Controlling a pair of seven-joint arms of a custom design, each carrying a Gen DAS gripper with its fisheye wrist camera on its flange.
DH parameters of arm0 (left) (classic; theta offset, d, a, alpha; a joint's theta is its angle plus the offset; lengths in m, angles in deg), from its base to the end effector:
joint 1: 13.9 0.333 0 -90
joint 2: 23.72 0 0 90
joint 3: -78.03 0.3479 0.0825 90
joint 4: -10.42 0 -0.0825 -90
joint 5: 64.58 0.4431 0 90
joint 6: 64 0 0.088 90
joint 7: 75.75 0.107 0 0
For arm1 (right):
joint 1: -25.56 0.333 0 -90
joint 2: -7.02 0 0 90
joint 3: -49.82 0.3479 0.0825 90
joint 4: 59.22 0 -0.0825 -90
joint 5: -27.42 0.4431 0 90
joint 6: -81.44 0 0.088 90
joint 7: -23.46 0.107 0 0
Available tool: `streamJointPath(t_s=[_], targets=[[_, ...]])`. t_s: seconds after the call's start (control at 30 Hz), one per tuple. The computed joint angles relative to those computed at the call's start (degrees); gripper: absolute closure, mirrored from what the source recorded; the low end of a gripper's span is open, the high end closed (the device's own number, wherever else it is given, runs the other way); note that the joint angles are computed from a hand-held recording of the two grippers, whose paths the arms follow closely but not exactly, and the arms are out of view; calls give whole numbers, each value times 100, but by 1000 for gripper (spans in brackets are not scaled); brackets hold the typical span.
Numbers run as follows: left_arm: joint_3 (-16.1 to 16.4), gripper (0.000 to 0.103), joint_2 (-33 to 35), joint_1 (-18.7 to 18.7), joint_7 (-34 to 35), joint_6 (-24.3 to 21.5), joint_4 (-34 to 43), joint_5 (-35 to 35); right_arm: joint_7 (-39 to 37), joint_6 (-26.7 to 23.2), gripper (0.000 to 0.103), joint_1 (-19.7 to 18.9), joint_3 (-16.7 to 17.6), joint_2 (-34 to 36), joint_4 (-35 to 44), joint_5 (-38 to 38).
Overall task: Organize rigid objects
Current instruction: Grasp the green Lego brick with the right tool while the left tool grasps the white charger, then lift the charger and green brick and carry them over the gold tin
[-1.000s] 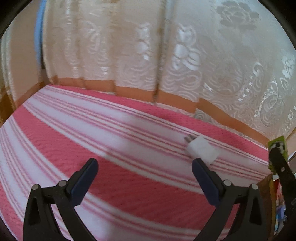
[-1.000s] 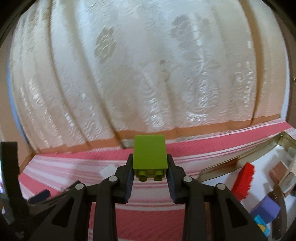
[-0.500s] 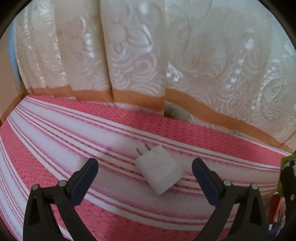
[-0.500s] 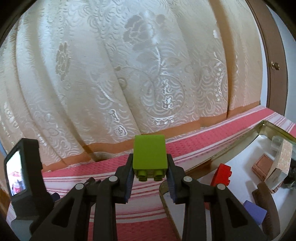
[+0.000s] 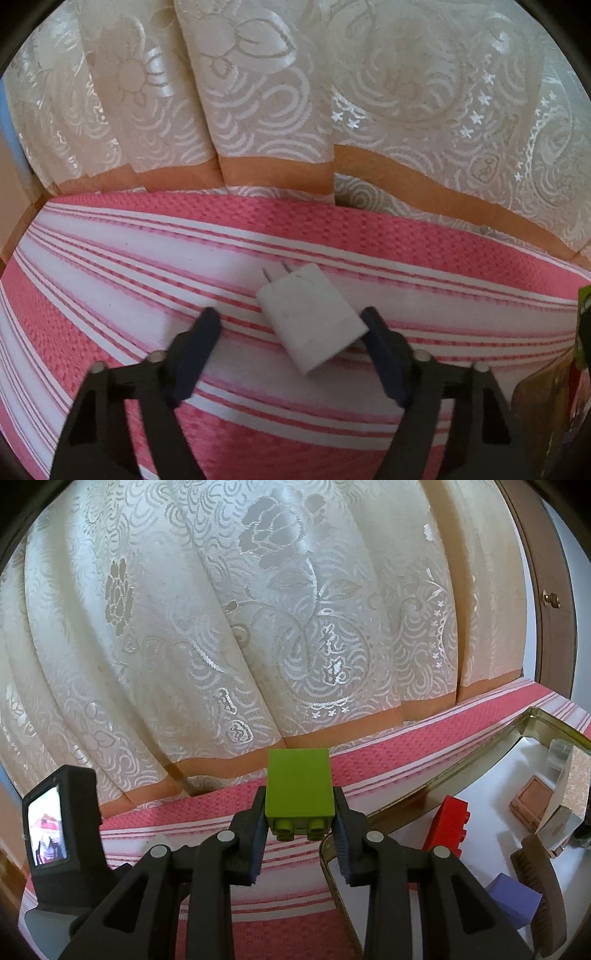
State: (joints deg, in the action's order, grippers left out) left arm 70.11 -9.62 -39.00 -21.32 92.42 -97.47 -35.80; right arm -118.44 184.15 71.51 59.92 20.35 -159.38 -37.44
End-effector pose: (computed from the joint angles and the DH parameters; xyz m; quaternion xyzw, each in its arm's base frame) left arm 0.5930 -0.3991 0.4452 -0.5453 0.7723 -0.2580 0.1990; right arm 0.4537 0.5201 0.4740 -0.2960 0.8148 -0.3909 0.3093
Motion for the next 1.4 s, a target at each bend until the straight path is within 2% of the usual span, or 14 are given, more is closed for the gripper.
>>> streamJointPath(t_s=[0.03,0.13,0.33,0.4,0.47,0.57,0.7,0.73,0.83,0.93,1.17,1.23,1.3,1.4], targets=[[-2,51,-16,14,45,46,-24,7,-20,14,68,-5,0,6,8,9],[-26,64,-78,100,248,157,-109,-89,-45,54,68,-17,-7,6,4,24],[-112,66,-281,319,666,394,-419,-477,-71,95,69,-27,-4,-11,-26,15],[-289,66,-410,563,1237,649,-662,-1131,-83,105,69,-23,-4,-12,-28,-11],[-593,66,-582,921,2193,945,-946,-2296,-98,139,69,-25,-2,-15,-39,-31],[-775,66,-801,1152,3243,1181,-1237,-3500,-142,231,69,-37,-7,2,-34,-56],[-820,66,-1261,1248,4685,1432,-1731,-4869,-188,193,69,5,-14,34,9,-153],[-784,66,-1328,1192,4785,1501,-1812,-4950,-213,185,69,19,-15,49,29,-186],[-628,66,-1618,993,4900,1683,-2104,-5057,-302,218,69,44,-21,87,75,-237],[-778,66,-1626,1094,3820,1706,-2116,-3942,-400,243,69,77,-34,137,142,-279],[-694,64,-1511,1056,2986,1176,-1993,-3045,-404,353,68,87,-62,110,99,-261],[-658,47,-1526,1037,2923,1216,-2018,-3058,-390,391,68,72,-60,94,76,-237],[-646,30,-1506,1062,2512,1296,-2009,-2693,-376,445,68,55,-59,87,62,-221],[-618,29,-1373,1061,2180,1219,-1842,-2403,-393,463,68,52,-52,86,59,-218]])
